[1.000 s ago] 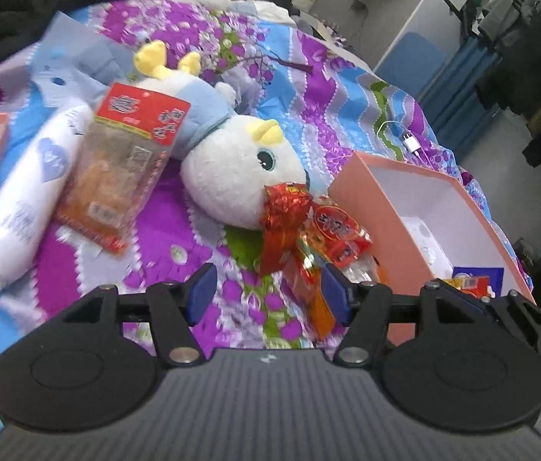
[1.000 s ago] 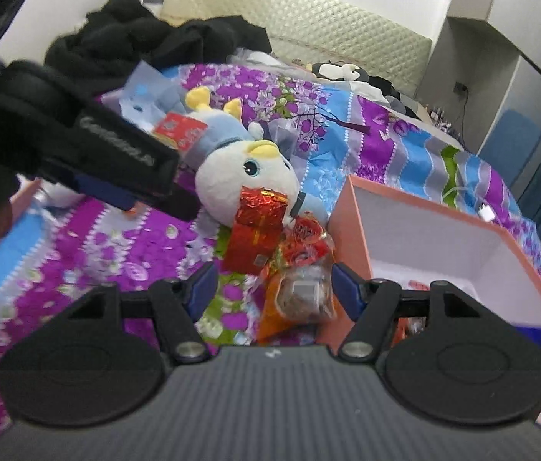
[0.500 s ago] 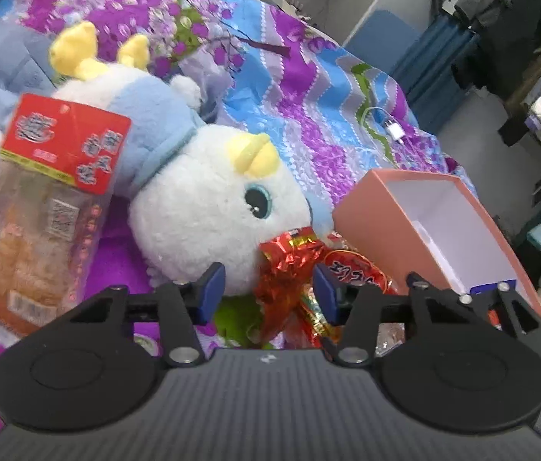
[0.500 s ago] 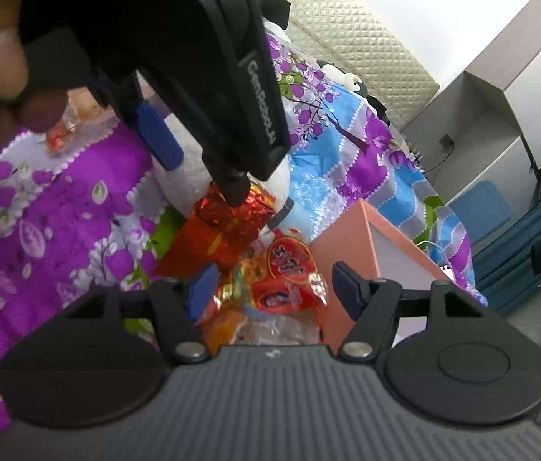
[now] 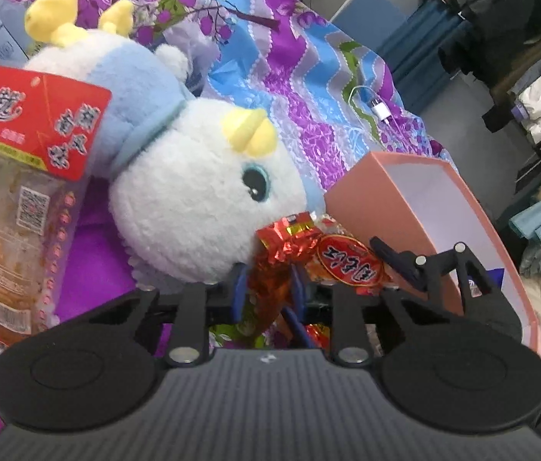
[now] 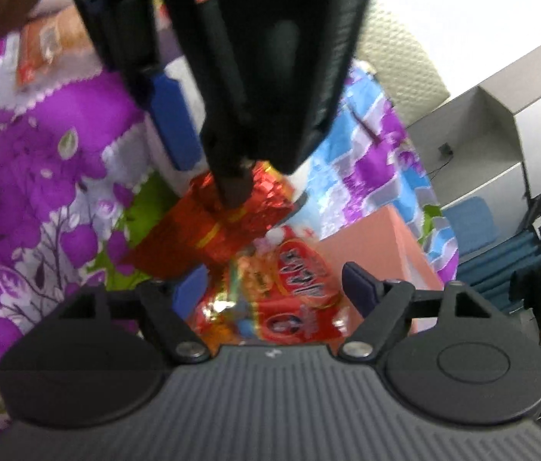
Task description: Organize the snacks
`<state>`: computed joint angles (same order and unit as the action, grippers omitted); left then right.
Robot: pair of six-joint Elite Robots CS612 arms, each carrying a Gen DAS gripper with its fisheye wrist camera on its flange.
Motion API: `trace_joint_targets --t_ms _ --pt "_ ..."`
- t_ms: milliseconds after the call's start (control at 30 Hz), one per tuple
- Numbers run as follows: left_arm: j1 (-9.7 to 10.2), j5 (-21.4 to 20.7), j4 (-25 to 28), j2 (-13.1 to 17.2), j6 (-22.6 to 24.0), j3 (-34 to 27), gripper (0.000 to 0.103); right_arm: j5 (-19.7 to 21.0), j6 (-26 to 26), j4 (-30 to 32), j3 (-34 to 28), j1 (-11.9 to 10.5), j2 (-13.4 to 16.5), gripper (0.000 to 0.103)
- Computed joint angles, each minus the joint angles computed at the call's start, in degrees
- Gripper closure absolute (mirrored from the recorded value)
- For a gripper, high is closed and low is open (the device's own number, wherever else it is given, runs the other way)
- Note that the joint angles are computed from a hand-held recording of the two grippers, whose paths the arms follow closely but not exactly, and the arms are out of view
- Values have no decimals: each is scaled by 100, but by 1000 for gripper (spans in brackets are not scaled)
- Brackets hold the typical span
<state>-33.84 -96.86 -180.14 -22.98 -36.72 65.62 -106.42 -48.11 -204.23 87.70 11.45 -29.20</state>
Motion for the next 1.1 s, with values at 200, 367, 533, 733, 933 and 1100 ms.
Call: trace_joint_targets --t_ms 200,367,533,733,933,1100 --pt "-75 222 60 -52 145 39 82 133 174 114 66 -37 -86 40" --pt "-109 383 -97 -254 37 364 96 249 240 17 247 -60 -211 53" --pt "-173 595 -202 -517 -203 800 100 440 478 29 512 -110 -435 66" --pt "-349 1024 -577 -969 -474 1535 103 802 674 -198 1028 -178 -796 79" --pt "-591 1478 -955 -1438 -873 2313 103 1236 921 -356 1564 -283 -1190 79" --pt "-842 1817 -1257 -1764 -1260 2911 103 1733 1340 -314 2078 -406 -1563 79"
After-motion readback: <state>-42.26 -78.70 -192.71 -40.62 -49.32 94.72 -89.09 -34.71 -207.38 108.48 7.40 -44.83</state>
